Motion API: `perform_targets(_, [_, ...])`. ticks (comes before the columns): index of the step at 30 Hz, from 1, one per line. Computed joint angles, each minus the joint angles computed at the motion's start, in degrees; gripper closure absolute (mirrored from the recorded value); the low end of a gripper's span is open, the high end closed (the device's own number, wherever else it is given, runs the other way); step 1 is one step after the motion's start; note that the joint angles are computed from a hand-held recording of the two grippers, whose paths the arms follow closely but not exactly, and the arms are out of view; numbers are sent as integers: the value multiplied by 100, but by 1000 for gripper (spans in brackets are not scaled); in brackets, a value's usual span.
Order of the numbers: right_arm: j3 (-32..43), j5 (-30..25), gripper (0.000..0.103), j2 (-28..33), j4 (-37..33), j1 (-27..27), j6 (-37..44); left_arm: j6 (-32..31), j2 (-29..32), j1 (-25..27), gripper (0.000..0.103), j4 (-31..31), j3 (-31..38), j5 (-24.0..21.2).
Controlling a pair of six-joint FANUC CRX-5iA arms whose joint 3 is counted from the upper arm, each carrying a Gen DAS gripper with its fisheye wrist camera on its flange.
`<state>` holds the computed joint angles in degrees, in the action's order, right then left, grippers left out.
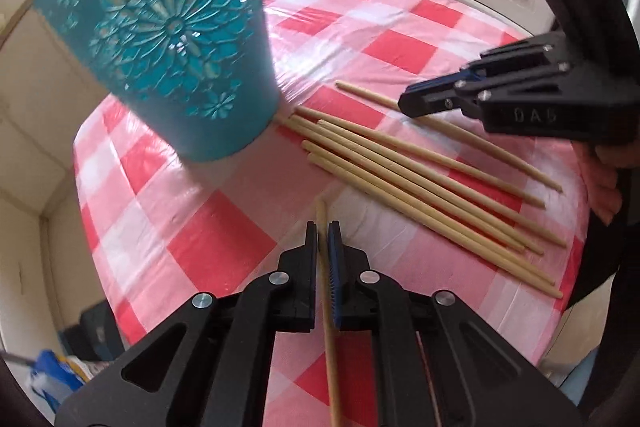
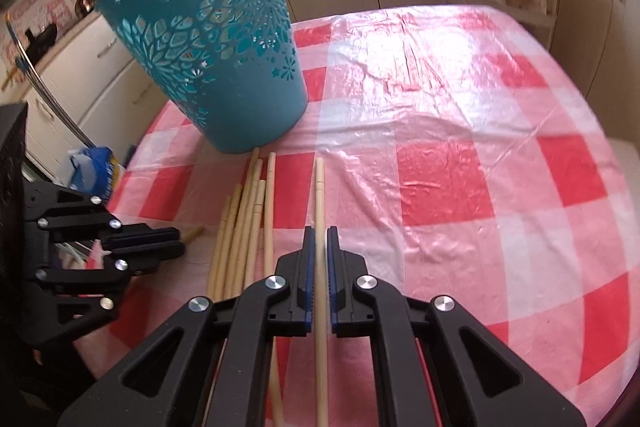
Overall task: Organize utensils
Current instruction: 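Lift the stick with the left gripper and drop it into the teal bin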
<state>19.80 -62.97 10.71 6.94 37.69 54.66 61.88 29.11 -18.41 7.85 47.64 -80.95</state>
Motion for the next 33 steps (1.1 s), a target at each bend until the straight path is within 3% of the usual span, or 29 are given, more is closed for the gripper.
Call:
perform_targets(7, [-60,-133,97,101,690,281,70,774,298,-285,97,-675,634,-305])
perform_targets(11, [-85,-37,97,-12,184,98,24,1043,109,-399,99,-897,384,-151])
perform_targets(19, [-226,232,97,-267,-747,-301,-43,1953,-538,-539,99,-1060,-311,563])
perform_targets(28, [-409,348,97,-473,-911,-380,-129,2488,-1055,-707,99,-1287,-602,1101])
perform_targets(33, [-436,354,97,-555,-968,-396,-139,2665,-1372,-591,99,-1036,-909,1549])
